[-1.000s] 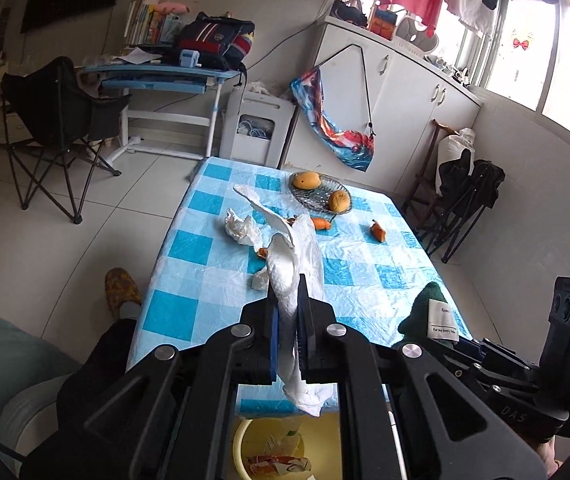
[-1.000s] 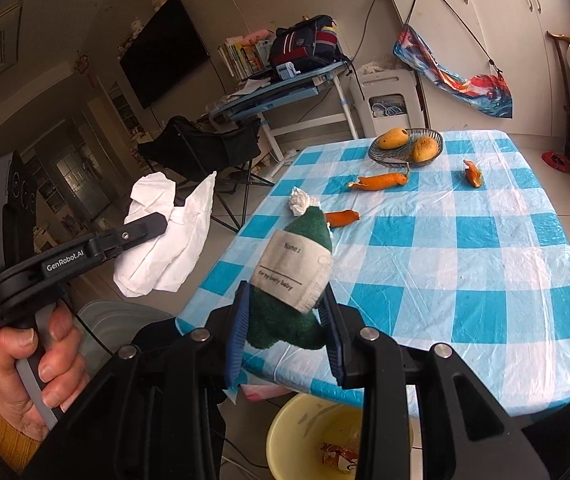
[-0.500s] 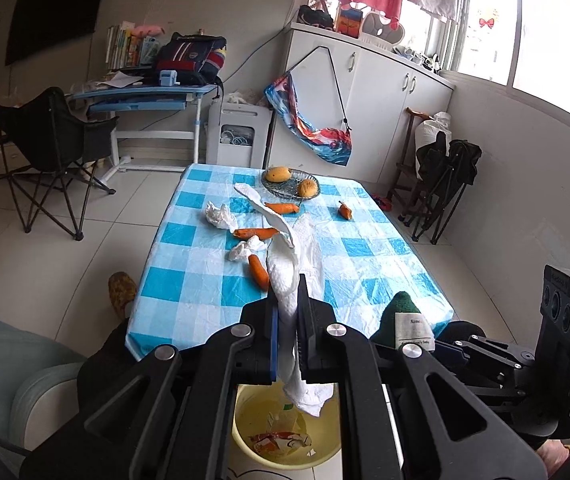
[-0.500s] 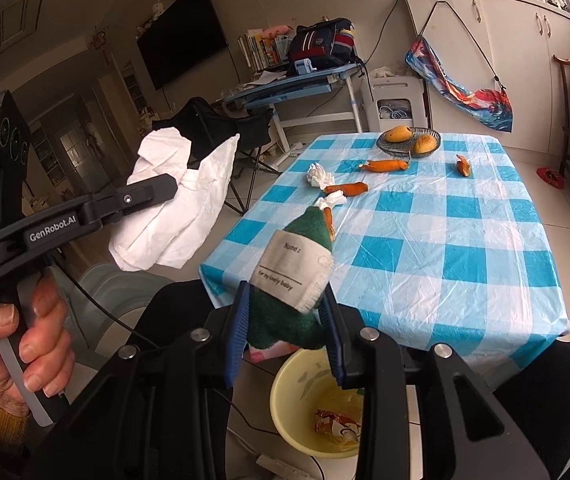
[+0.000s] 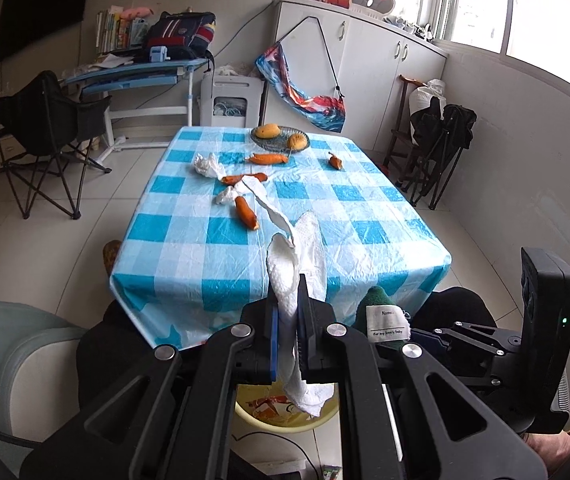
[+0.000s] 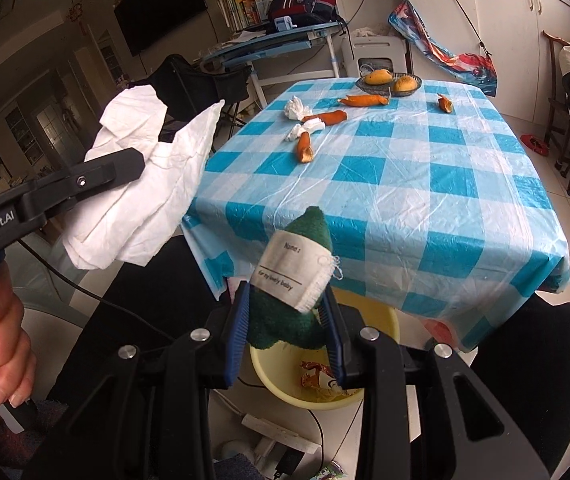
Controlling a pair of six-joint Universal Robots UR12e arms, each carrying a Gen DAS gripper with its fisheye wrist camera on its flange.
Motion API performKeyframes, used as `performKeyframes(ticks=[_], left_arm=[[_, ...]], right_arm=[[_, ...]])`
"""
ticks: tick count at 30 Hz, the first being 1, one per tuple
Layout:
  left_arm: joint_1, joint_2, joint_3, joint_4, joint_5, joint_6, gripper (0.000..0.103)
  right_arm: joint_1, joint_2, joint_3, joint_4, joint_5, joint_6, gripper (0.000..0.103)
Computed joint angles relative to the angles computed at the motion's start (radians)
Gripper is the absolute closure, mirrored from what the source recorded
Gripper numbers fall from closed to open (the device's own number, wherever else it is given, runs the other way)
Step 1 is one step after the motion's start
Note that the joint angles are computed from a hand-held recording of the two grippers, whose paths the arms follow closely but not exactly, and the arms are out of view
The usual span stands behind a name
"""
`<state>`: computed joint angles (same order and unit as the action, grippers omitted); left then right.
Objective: Collect trash
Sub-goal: 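Carry the tissue and plush toy over the yellow basin and open both grippers, then move both open grippers back toward the table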
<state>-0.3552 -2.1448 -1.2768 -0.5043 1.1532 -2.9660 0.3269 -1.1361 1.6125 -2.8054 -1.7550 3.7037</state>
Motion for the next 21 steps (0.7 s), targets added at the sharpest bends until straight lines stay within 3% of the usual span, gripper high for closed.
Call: performKeyframes(ticks=[5,7,13,21], left_arm=[[-0.016,-0.038,0.044,-0.188,0.047,0.046,0.091],[-0.021,-0.037,0.033,-0.188,0.068,0.059,0.084],[-0.029,-0.013,-0.018,-0.011,0.122,0.045,0.051],[-0.043,0.005,-0.062,0.198,0.198,0.038,0.029]], right_arm=[[-0.017,0.008,0.012,0.055,0.038,0.073,0.062],[-0.021,0.002,0.024,0.043,0.036,0.104,0.062],[-0.002,-0.007,0.026,0.027,-0.019,0.099,0.046],[0.014,-0.009,0.028,-0.003,-0.068,0.071,0.031]])
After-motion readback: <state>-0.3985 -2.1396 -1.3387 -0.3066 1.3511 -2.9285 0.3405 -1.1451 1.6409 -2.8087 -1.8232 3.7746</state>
